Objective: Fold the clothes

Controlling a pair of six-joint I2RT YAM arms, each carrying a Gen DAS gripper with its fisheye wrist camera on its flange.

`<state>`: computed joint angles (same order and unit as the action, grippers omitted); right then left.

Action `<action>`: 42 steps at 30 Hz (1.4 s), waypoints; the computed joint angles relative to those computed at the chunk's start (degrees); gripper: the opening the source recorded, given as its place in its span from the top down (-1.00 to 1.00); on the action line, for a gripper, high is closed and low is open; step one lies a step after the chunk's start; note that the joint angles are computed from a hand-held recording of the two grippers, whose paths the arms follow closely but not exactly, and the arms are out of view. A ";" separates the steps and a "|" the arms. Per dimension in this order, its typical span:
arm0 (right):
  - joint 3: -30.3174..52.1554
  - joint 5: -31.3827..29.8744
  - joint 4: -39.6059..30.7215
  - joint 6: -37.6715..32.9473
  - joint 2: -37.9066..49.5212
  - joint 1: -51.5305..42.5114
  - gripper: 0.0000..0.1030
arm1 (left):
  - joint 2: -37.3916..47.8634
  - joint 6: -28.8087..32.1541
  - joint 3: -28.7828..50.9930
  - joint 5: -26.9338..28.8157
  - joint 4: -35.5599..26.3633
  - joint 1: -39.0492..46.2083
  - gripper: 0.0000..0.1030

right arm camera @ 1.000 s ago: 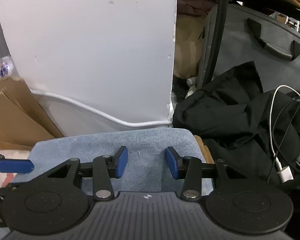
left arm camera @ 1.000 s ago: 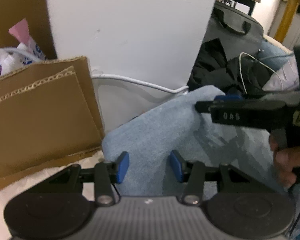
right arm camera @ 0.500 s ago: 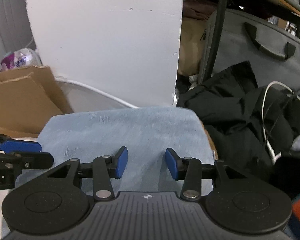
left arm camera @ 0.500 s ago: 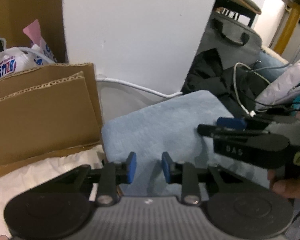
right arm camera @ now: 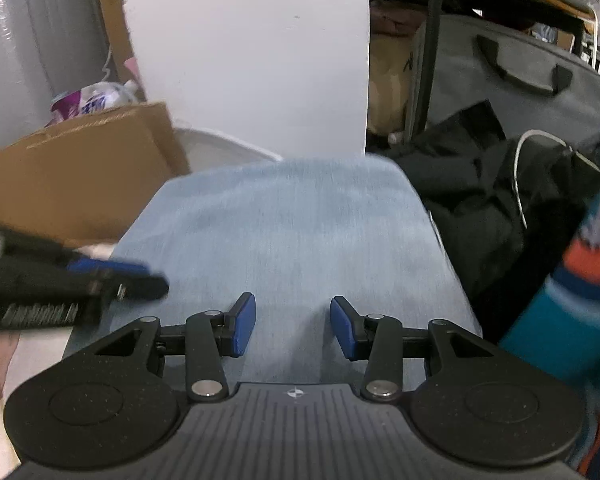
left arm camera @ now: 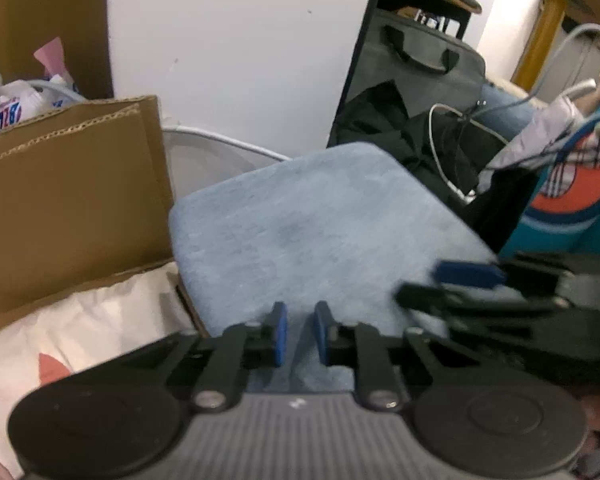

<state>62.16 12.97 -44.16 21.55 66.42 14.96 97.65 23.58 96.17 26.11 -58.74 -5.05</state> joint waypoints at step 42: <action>-25.57 23.52 -16.87 64.28 -46.73 29.54 -0.24 | -15.40 4.50 -14.26 7.09 -10.42 10.45 -0.12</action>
